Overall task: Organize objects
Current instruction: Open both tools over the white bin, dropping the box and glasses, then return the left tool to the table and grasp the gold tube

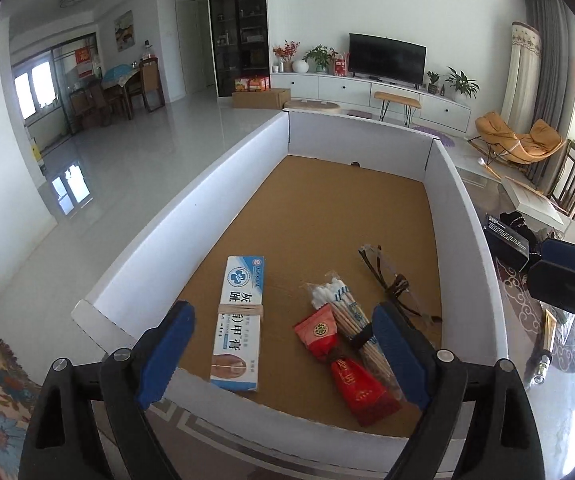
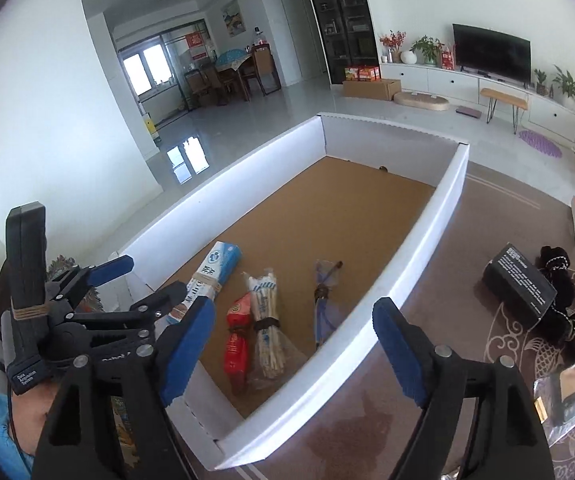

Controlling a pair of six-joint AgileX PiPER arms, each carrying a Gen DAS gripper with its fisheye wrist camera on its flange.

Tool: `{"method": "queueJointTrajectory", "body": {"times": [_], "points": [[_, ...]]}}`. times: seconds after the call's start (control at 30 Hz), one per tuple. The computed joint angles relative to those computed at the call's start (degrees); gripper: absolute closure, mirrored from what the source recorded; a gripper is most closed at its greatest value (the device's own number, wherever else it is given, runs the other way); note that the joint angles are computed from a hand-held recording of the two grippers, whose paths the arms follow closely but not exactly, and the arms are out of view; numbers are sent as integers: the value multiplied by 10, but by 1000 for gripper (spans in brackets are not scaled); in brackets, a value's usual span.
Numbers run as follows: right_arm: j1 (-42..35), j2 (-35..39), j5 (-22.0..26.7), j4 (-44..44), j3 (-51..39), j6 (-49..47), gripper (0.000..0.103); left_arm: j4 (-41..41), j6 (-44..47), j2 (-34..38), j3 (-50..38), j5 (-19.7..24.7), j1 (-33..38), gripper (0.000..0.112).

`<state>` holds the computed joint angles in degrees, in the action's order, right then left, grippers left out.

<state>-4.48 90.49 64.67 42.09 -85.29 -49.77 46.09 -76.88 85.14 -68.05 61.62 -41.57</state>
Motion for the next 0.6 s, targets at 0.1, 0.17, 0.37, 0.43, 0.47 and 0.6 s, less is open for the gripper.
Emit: {"method": "queueJointTrajectory", "body": {"times": [0.1, 0.17, 0.37, 0.43, 0.47, 0.6], "points": [[-74, -1, -18, 15, 38, -68, 14, 11, -10, 21, -41, 18, -52, 22], [-124, 5, -31, 17, 61, -113, 14, 22, -12, 37, -70, 29, -91, 21], [-264, 64, -61, -10, 69, -205, 14, 48, -15, 110, -187, 69, -189, 9], [-304, 89, -64, -17, 55, -223, 14, 40, 4, 139, -231, 73, -200, 9], [-326, 101, -62, -21, 46, -233, 14, 39, 14, 154, -251, 74, -204, 9], [-390, 140, -74, -37, 21, -263, 14, 22, 51, 208, -323, 81, -212, 9]]}}
